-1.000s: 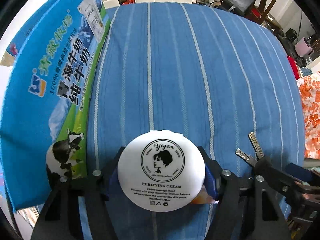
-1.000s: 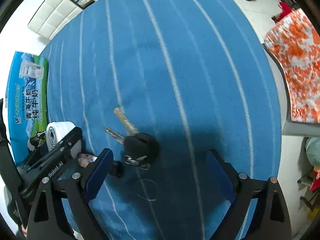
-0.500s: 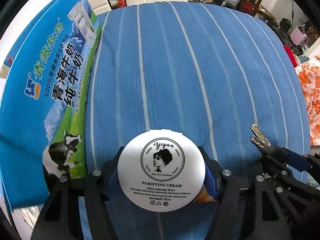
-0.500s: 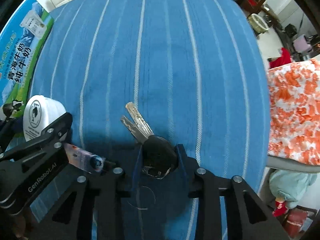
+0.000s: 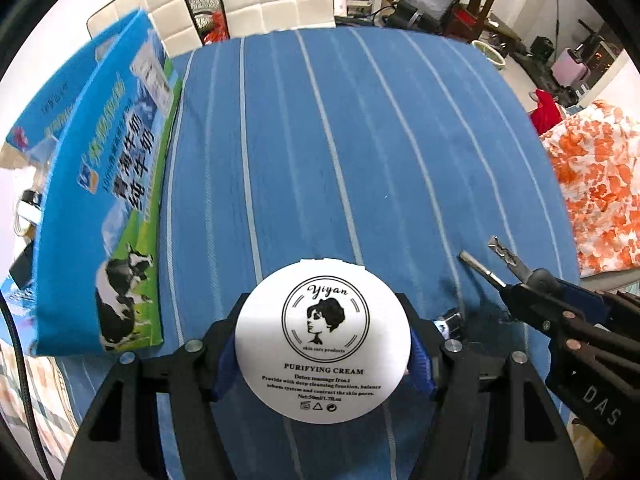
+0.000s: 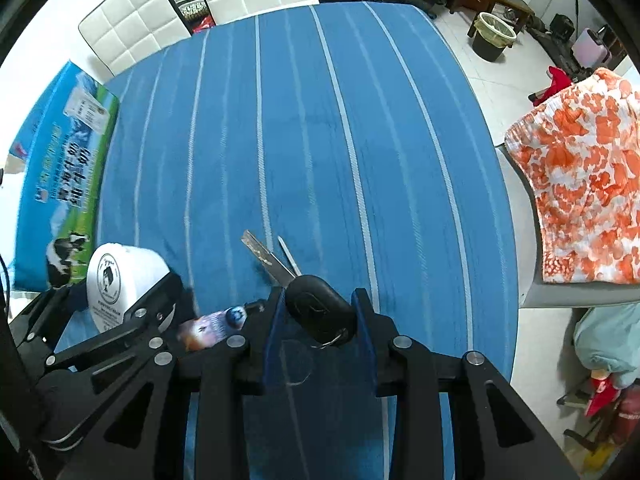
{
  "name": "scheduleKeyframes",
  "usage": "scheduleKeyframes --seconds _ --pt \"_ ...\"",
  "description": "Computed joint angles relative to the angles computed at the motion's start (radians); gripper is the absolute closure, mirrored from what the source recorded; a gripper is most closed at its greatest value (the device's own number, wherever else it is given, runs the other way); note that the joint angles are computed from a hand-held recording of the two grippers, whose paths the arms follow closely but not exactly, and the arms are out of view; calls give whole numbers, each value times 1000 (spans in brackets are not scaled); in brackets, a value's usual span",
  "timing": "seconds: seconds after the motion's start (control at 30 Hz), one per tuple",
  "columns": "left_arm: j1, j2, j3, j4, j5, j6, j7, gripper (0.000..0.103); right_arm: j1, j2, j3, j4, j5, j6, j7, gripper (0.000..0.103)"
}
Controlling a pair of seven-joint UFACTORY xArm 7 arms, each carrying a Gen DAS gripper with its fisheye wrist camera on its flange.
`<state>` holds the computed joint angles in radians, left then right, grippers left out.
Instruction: Organize rigid objects
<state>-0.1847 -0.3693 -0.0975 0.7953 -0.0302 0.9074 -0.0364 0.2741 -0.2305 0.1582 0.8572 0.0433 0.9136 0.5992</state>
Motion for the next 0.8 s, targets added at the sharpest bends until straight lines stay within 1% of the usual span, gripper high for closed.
scheduleKeyframes --seconds 0.23,0.27,0.43,0.6,0.8 --pt "2 -76 30 -10 -32 15 61 38 8 -55 15 19 -7 35 43 67" --pt "10 -56 51 -6 -36 -4 93 38 7 -59 14 25 -10 39 42 67" --pt "33 -89 79 37 -65 33 164 38 10 -87 23 73 -22 79 50 67" --pt "54 -104 117 111 -113 83 232 38 18 -104 50 164 -43 133 89 68" --pt "112 -104 170 213 -134 125 309 38 40 -68 92 312 -72 165 164 68"
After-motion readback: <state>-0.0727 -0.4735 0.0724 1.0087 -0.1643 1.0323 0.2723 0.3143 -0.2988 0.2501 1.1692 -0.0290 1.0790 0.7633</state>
